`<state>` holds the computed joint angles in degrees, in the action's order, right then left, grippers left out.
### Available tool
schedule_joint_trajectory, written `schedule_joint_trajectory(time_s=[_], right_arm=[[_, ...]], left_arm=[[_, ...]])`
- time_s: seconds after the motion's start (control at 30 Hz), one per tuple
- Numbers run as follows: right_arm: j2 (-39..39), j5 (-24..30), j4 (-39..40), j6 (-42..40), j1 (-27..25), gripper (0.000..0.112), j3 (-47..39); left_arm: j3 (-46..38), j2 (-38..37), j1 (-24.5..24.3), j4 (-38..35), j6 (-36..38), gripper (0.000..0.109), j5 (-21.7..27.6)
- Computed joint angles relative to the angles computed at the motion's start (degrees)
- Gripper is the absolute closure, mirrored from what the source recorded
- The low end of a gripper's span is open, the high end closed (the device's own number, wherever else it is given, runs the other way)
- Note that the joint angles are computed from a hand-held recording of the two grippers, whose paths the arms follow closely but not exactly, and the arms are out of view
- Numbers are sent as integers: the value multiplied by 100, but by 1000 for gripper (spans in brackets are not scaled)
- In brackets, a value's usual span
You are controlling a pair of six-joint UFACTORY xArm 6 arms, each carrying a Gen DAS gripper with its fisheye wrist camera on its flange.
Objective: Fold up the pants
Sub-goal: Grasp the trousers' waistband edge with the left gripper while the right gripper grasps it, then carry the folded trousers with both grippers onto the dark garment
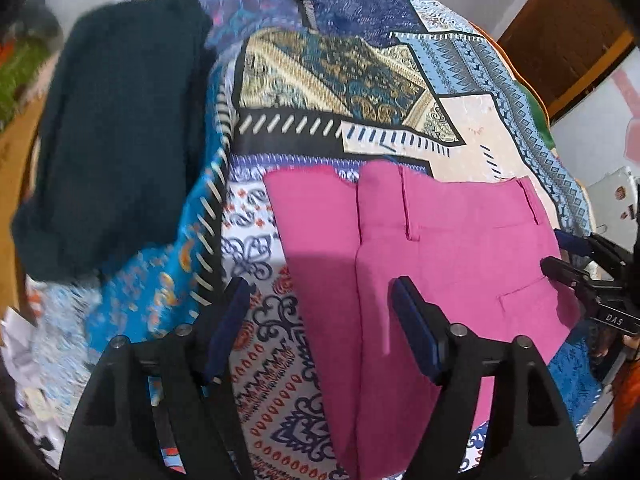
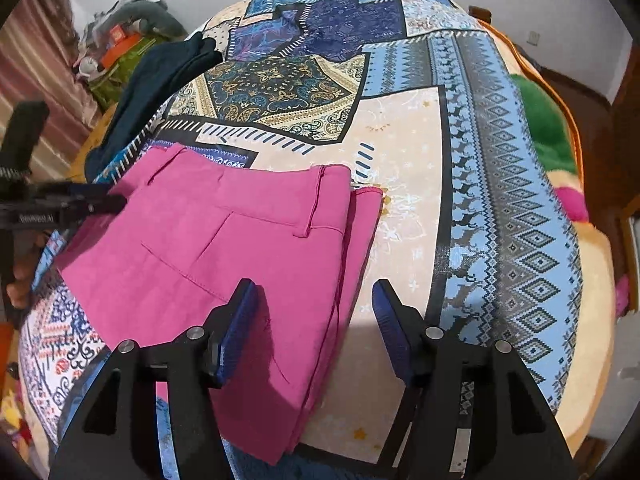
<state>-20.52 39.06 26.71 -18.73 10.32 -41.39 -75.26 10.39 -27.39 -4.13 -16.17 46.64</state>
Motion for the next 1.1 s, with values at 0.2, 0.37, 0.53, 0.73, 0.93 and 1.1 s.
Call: schedule_joint_trajectory(time_s=[0.2, 0.37, 0.53, 0.73, 0.93, 1.1], right_arm=[[174, -121, 329, -123, 48, 56, -38], [371, -146, 730, -210, 41, 64, -138], [361, -181, 732, -282, 99, 85, -137], [185, -364, 721, -346, 116, 101, -120], [19, -601, 658, -384, 315, 101, -286], [171, -818, 615, -316, 543, 101, -753]], left_arm=[[-40, 77, 5, -339, 215, 35, -87], [-132, 211, -45, -844, 691, 65, -158], [-52, 174, -98, -804, 705, 86, -384], [80, -72, -195, -61, 257, 98, -577], [196, -437, -245, 902, -285, 99, -724], [289, -807, -123, 1555, -689, 99, -825]])
